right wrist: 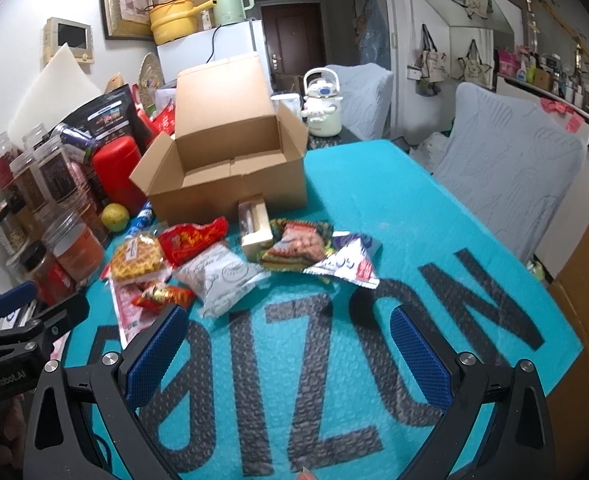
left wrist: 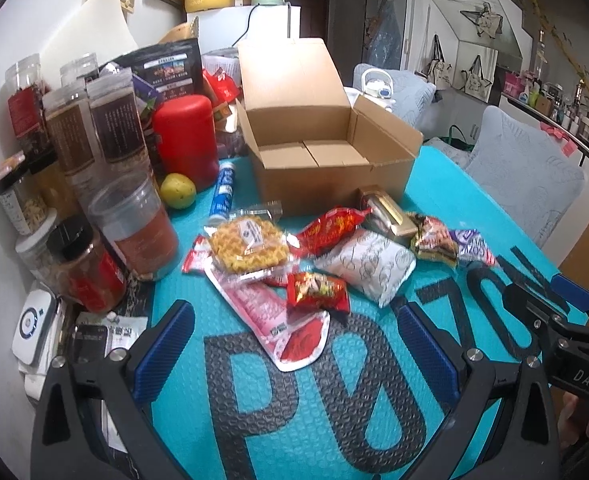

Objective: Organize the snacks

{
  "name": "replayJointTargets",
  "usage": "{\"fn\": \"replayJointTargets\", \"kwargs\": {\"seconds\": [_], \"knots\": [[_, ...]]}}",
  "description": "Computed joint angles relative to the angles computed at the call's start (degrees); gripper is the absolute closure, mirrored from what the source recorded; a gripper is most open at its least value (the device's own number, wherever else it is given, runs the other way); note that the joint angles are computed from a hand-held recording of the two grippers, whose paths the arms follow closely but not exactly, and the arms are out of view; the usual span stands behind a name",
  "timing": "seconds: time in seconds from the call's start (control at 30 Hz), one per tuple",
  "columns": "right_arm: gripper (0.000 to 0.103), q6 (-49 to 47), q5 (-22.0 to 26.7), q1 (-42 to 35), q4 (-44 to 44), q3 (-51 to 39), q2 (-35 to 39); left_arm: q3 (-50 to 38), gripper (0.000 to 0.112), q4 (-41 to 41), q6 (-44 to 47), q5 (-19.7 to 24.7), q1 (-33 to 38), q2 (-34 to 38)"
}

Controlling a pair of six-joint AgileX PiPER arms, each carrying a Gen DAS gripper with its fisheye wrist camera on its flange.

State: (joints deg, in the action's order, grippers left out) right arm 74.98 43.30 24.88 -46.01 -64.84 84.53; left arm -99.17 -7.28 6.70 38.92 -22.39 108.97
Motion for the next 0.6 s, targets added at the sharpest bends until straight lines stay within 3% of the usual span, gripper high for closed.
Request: {"fn": "replayJointTargets", "kwargs": {"seconds": [0.37, 0.6], "knots": [[0.0, 0.2, -8.0, -1.2, 1.5, 5.1, 1.9, 3.9, 0.009, -2.4, 1.7, -1.5, 0.8, 1.0], [0.0, -2.5, -12.7, -4.6, 4.3, 5.9, 4.4, -2.1, 0.009, 0.6, -2.9, 1.3, 0.6, 6.8]]}}
